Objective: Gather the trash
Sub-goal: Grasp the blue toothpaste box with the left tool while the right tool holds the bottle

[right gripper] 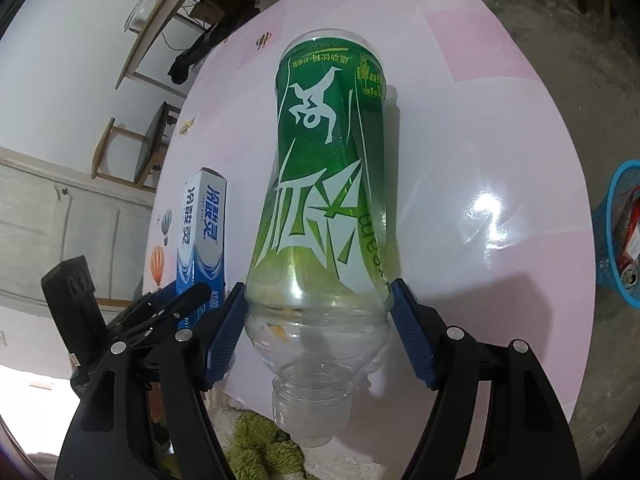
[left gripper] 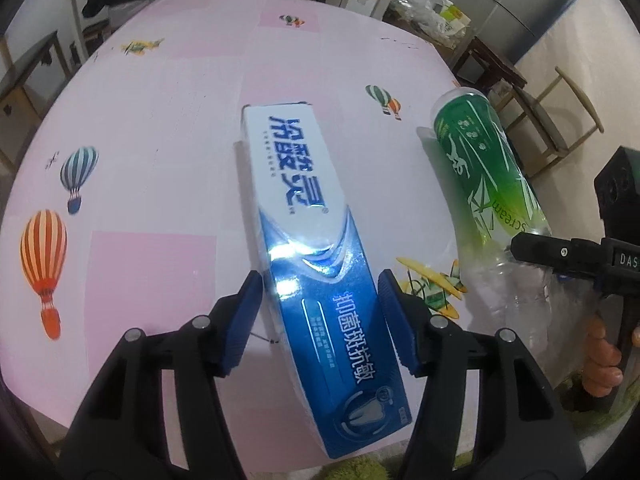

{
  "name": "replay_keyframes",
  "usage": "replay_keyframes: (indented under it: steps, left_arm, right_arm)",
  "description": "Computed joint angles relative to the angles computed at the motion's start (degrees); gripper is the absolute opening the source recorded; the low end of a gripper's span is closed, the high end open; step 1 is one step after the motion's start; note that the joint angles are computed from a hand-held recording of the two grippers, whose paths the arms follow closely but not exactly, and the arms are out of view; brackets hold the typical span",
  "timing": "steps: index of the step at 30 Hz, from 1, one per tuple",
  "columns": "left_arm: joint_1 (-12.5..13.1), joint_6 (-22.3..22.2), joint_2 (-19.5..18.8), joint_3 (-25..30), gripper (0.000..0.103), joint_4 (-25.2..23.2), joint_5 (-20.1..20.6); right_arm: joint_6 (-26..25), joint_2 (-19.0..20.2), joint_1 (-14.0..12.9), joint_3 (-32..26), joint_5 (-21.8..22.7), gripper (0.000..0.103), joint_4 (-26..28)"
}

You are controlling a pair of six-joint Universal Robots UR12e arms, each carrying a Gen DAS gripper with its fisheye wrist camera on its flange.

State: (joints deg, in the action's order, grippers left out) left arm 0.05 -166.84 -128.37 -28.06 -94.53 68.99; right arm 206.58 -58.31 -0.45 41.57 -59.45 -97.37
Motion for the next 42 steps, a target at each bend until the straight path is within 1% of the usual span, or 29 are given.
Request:
replay_keyframes:
  steps: [3,7,14,15,19,21,22,24,27,31,35,36,39,42]
  left_arm:
    - [0.18,-0.98,-0.98,1.89,0.059,-1.96,-0.32]
    - [0.18,-1.85,-1.81,3.37,0.061,-2.57,-0.44]
    - [-0.71,-1.70,-2.93,5.18,0.061,-3.05,2.46]
    - [-0.89,-1.79,-3.51,6.18,0.061,-3.38,2.71]
    - [-1.34,-1.64,-3.09,5.19,0.056,-2.25,3.69]
    - [-1.40,-1.51,-2.52,4.13,0.055,-1.54,3.94]
    - [-1.43,-1.52,-2.41,3.97,0.055,-1.48,3.92]
    - [-1.53,-1.32,-2.14,3.59,0.055,-1.65,3.78]
    - [-1.63,-0.58,-1.40,2.43,0.055,-1.69,3.39]
    - [-1.99,0.67,-0.79,1.50,0.055,-1.38,4.08]
    - [-2.43,1.36,-1.03,2.02,0.055,-1.36,5.58]
    - [-2.53,1.53,-1.06,2.06,0.055,-1.21,6.03]
    - [-2.92,1.82,-1.97,3.83,0.056,-2.18,6.90]
    - [-3.02,2.64,-1.75,3.40,0.059,-1.93,7.26]
  right_arm:
    - [1.70,-0.13,-0.46,0.65,2.00,0.075,-0.84]
    - [3.30,-0.12,-0.48,0.58,1.32,0.076,-1.73]
    - [5.09,0.03,-0.43,1.19,2.49,0.077,-2.43]
    - [5.19,0.10,-0.35,1.17,2.55,0.077,-2.54]
    - [5.58,0.35,-0.24,0.95,2.78,0.077,-2.62]
    - [5.62,0.39,-0.35,1.01,3.30,0.076,-2.60]
    - [5.74,0.32,-0.36,1.19,3.44,0.073,-2.83]
    - [6.29,-0.06,-0.54,2.13,4.70,0.069,-3.97]
    - [5.79,-0.25,-0.52,2.02,4.28,0.069,-3.12]
    - [5.03,-0.52,-0.44,1.88,3.65,0.070,-1.83]
    - [3.35,0.52,-0.13,-0.66,2.62,0.071,1.01]
    - [3.11,0.83,-0.06,-1.34,2.54,0.073,1.66]
    - [1.87,1.34,0.33,-2.71,1.21,0.075,3.15]
    - [0.11,2.03,0.77,-4.47,-0.36,0.078,5.12]
